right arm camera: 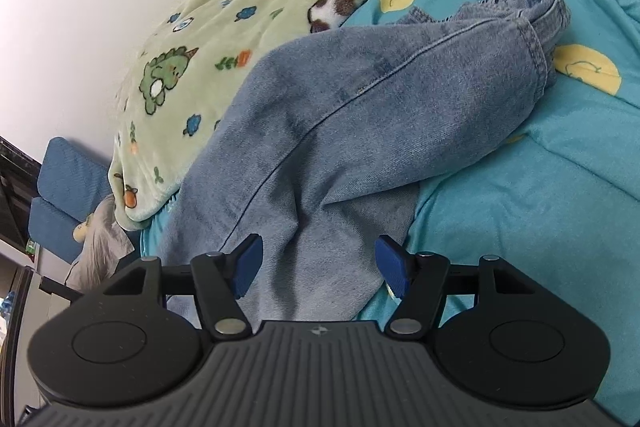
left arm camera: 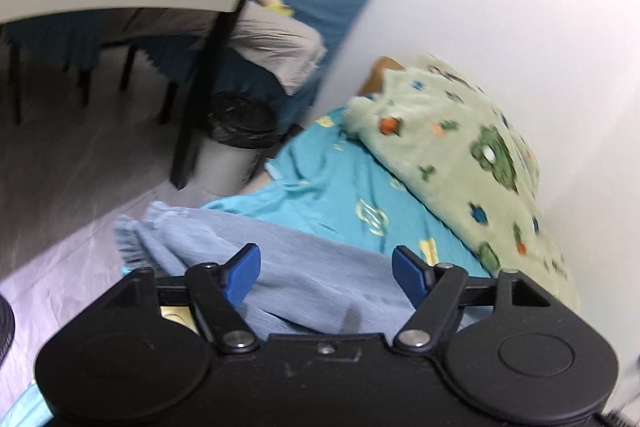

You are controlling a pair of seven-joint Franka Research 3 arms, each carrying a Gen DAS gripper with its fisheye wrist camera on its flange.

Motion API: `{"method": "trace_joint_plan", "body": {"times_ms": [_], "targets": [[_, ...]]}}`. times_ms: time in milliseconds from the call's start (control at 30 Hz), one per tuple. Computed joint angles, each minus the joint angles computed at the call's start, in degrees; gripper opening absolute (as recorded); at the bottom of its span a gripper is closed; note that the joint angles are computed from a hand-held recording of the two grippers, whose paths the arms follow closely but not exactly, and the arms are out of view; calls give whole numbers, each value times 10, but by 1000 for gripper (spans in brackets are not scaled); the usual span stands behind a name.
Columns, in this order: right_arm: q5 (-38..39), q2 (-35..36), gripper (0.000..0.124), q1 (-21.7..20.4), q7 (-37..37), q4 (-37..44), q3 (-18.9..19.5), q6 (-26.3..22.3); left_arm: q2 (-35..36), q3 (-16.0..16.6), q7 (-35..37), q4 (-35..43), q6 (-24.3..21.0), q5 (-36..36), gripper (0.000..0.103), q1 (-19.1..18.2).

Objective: Fold clothes

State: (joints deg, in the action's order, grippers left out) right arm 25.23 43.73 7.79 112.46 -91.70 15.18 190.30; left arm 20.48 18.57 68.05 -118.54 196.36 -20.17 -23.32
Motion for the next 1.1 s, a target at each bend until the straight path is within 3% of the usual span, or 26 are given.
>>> {"method": "trace_joint_plan", "body": {"times_ms": [67, 167, 300, 433, 633, 733, 867, 1033, 1100], "targets": [[-7, -2, 65, -15, -4, -7, 19, 12, 7, 3, 15, 7, -7, 11, 71, -13], [-9, -5, 65, 8, -6, -2, -8, 4, 18, -9, 25, 18, -14, 42, 71, -16], [-29, 5, 65, -9, -23, 7, 17, 9, 35, -41, 36, 42, -23, 112, 71, 5], [-36, 11, 65, -11, -32, 14, 21, 9, 66, -49, 33, 74, -26, 156, 71, 9], [-36, 16, 65, -19, -38, 22, 30, 1, 94, -7, 61, 85, -8, 173, 71, -32], [-35, 18, 65, -20, -42, 30, 34, -12, 98, -25, 75, 89, -5, 186, 71, -13], [-25, 18, 66, 59, -39, 55, -67, -38, 105, -68, 74, 97, -10, 207, 71, 29], [-55, 40, 66, 52, -96, 108, -63, -61, 109, -114, 60, 103, -18, 246, 71, 78], [-78, 51, 69, 60, -131, 147, -80, -80, 111, -135, 51, 106, -15, 260, 71, 102]]}}
